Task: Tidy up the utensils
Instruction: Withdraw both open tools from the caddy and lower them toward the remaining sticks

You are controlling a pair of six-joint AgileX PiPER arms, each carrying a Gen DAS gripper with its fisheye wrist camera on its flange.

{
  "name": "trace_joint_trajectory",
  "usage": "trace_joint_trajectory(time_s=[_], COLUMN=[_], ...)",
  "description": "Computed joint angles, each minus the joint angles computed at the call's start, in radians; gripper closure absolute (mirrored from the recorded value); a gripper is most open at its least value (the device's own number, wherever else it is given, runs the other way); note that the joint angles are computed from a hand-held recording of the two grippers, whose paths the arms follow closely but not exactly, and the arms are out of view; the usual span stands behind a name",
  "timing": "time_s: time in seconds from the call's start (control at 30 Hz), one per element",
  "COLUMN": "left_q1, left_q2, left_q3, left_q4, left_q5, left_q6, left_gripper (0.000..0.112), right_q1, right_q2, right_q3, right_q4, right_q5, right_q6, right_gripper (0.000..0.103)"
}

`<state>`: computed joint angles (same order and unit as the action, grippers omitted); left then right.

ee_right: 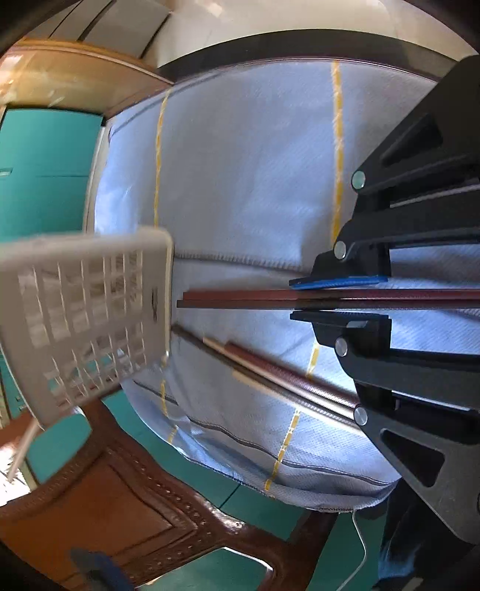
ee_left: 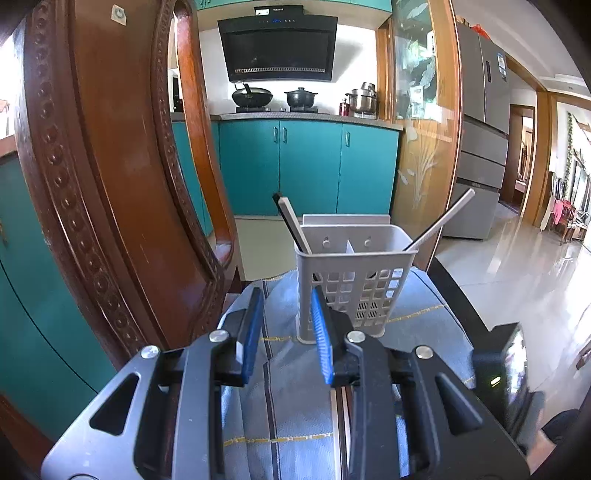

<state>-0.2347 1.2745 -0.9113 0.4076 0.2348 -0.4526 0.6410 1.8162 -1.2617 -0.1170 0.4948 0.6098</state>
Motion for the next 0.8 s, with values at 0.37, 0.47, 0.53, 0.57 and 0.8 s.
trace_joint_trajectory(time_s=[0.37, 0.47, 0.53, 0.57, 0.8], left_q1=[-0.06, -0.088, -0.098, -0.102, -0.11], left_q2=[0.058, 0.07, 0.075, 0.077, 0.076], left_q3=[-0.003, 0.001, 0.002, 0.002, 0.004], left_q4=[0.016, 0.072, 0.09, 0.092, 0.099], left_q5=[0.054, 0.068, 0.075, 0.079, 0.097], left_q6=[0.0, -0.049, -0.066, -0.069, -0.081], left_gripper=[0.083, 0.081, 0.08, 0.079, 0.078], right_q1=[-0.007, -0.012, -0.008, -0.004, 0.017], right_q2=[-0.094, -0.083, -0.079, -0.078, -0.072], right_q3=[0.129, 0.117, 0.111, 0.109, 0.1], right_q4=[-0.096, -0.078, -0.103, -0.127, -0.241], right_q5=[-0.032, -0.027, -0.016, -0.009, 0.023], right_q6=[0.097, 0.08, 0.1, 0.118, 0.205], right_gripper=[0.091, 0.091, 0.091, 0.091, 0.091])
